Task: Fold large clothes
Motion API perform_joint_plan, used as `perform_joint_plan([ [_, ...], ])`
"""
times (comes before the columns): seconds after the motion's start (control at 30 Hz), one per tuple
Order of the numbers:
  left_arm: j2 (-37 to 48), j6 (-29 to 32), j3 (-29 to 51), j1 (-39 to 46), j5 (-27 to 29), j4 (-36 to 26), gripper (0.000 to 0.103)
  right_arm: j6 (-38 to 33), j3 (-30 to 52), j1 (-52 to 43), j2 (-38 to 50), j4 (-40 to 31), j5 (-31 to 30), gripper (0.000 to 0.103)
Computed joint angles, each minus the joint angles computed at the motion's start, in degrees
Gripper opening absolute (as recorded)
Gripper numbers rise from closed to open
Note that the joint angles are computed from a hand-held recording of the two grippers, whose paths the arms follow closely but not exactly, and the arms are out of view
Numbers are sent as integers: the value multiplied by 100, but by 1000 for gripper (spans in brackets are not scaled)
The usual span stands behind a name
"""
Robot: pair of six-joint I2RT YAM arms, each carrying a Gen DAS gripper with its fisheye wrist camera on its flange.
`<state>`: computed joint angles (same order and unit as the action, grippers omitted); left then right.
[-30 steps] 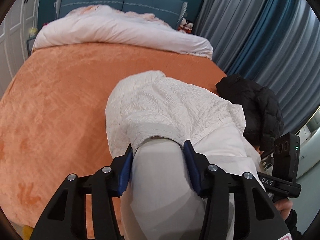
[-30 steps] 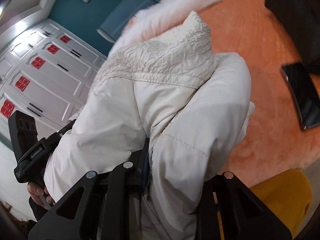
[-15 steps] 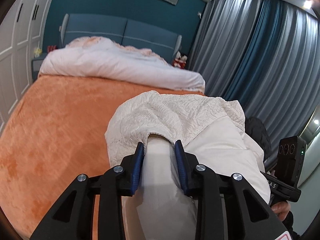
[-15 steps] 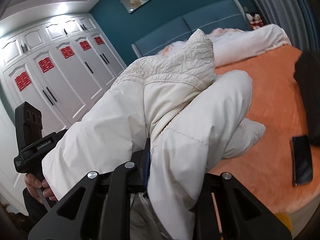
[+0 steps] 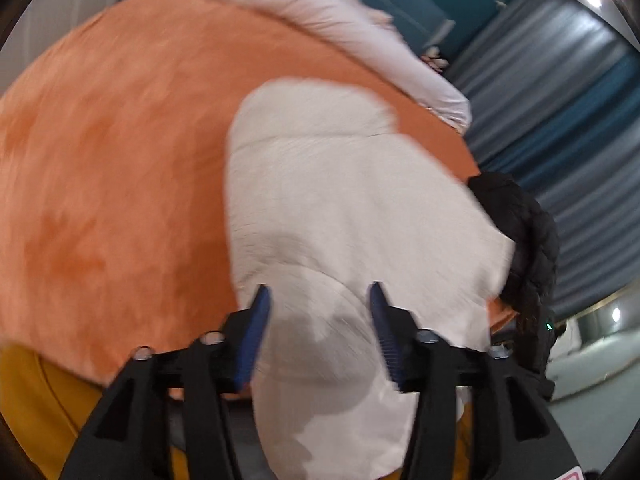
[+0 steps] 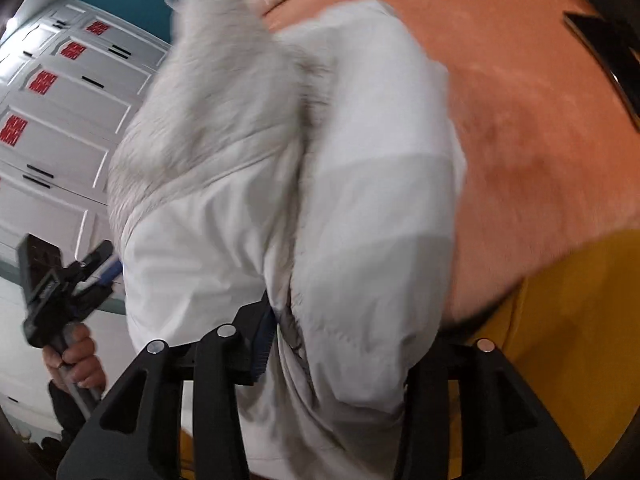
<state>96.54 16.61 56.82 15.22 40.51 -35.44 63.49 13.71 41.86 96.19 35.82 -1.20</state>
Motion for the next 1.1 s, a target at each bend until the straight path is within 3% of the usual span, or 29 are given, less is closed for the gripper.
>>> perform_joint_plan([
  [0.1,421,-76,211,133,401,-142,72,-322,229,-165,-654,-975,54,43],
  [0.17,613,-138,273,67,567,-148,73,-499,259,-372,-847,-1085,83,56],
  [0.27,944,-229,233,-113,646,52,83,-721,316,-958,-131,-348,-594,78],
  [0.37,1192,-522,106,-252,783,556,97,-681,464,-1492,1076,664,-1322,91],
  [0.5,1671,-829,245,-300,1355,859,98,-409,559,-2012,2669,2767,-2449,86],
  [0.57,1745,-841,338,-353,1548,899,97,-398,594,-2110,2879,3289,-2721,55],
  [0.67,1294,-793,253,-490,1523,1059,90,-902,553,-1831,1820,2510,-2321,32],
  [0.73,1022,-843,249,-451,1613,1176,84,-1226,605,-1593,981,1883,-2006,28],
  [0.9,804,-1075,1036,-258,2041,1120,81,-2030,1147,-1334,-429,417,-1317,27],
  [1.0,904,-1098,1964,-222,2125,951,80,-2289,1931,-1372,-330,109,-1113,28],
  [1.1,1297,-1033,3011,-351,1582,791,81,-2036,2550,-1748,409,291,-1262,52],
])
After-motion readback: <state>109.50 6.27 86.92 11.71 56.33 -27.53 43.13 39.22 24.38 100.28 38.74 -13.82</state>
